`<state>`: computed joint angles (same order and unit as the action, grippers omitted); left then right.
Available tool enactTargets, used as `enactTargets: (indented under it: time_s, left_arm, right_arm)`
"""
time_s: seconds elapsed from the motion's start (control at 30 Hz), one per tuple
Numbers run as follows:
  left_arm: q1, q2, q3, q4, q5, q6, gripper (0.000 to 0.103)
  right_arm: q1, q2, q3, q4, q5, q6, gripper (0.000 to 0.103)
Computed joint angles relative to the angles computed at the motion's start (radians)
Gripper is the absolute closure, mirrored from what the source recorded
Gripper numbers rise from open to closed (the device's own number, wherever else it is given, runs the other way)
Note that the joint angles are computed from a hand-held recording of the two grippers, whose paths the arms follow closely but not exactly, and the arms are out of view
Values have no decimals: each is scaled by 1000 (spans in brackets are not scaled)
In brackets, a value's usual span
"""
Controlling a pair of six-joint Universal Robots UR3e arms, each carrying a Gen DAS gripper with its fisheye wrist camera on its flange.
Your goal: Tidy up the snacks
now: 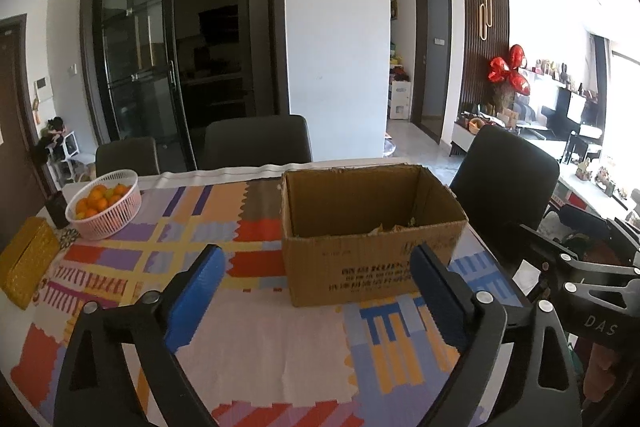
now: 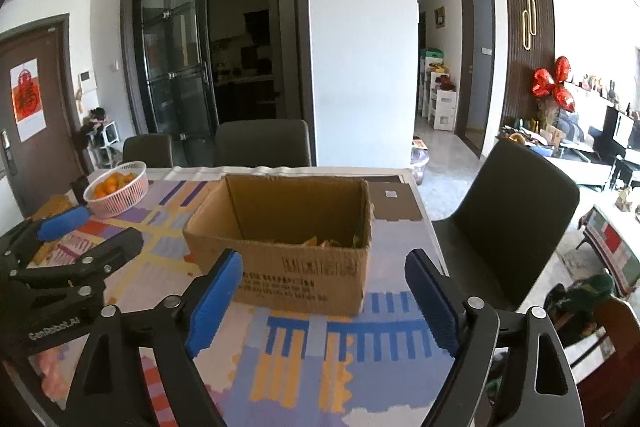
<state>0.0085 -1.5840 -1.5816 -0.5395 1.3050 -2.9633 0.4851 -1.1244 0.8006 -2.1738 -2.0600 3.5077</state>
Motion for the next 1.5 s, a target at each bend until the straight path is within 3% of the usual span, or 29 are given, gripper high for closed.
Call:
enactTargets:
  time_s: [0.3,0.67,1.5]
  left_arm:
    - [18,159,-180,40,6,26,2]
    - [44,296,-302,68,-3,24,0]
    - [79,385,-334,8,-55,33,0]
  right_arm:
    - [49,-129,226,-61,-35,62,16]
    - [106,-211,349,-94,-91,108,16]
    - [167,-222,338,-56,-160,145,16]
